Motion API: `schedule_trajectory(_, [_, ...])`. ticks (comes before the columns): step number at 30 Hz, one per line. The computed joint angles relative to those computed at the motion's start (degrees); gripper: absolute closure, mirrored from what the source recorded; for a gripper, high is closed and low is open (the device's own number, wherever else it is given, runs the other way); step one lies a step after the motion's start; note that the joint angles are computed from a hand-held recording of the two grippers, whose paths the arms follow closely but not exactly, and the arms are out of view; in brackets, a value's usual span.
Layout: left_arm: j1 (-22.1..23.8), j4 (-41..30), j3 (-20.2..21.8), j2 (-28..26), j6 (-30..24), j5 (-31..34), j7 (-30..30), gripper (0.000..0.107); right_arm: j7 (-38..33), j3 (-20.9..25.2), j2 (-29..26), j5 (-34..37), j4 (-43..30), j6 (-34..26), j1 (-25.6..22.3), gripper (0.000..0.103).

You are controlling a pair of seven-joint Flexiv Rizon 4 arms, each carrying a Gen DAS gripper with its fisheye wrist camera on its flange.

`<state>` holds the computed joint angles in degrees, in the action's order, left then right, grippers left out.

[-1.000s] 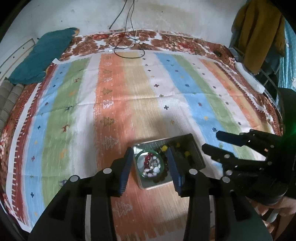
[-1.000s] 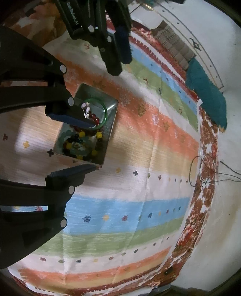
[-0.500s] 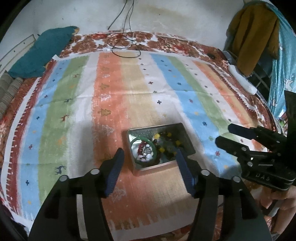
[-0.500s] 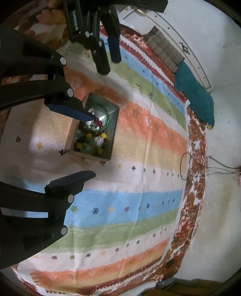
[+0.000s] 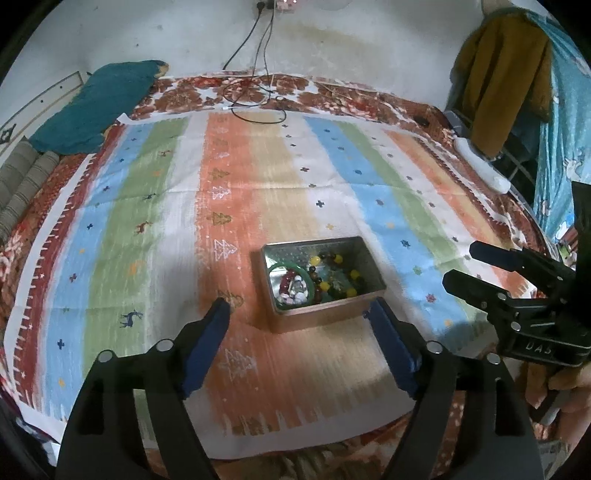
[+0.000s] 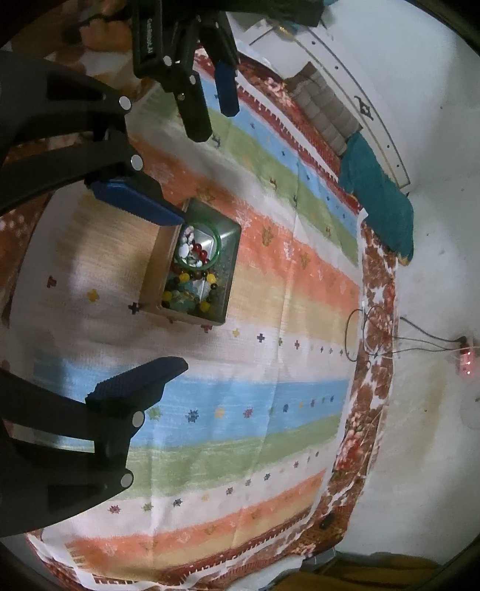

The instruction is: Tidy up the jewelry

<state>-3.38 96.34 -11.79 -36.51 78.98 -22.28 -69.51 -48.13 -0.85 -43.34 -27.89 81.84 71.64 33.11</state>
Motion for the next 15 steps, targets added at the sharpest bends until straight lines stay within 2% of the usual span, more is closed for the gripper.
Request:
schedule_trajectory(5, [0.1, 2.1, -0.8, 0.9, 2.5, 0.9, 1.3, 0.015, 3.0, -3.0, 1.8, -2.2, 3.8, 3.4, 2.0, 0.020])
schedule_trajectory(8, [-1.2, 2.7, 0.7, 1.0, 3.7, 1.6, 0.0, 0.012, 7.1, -7.7, 3.0, -6.1, 6.7, 5.3, 5.2, 0.020])
schedule_trajectory(12, [0.4, 5.5, -2.0, 1.4, 10.1, 2.5, 0.6, 0.009, 9.7, -8.9, 3.5, -8.8, 8.0, 6.8, 5.7, 0.015])
schedule_trajectory(15, [-0.4, 5.8, -0.7, 1.5, 11.5, 3.4, -1.1, 0.009, 11.5, -9.8, 3.7, -10.3, 8.7, 8.1, 6.0, 0.009])
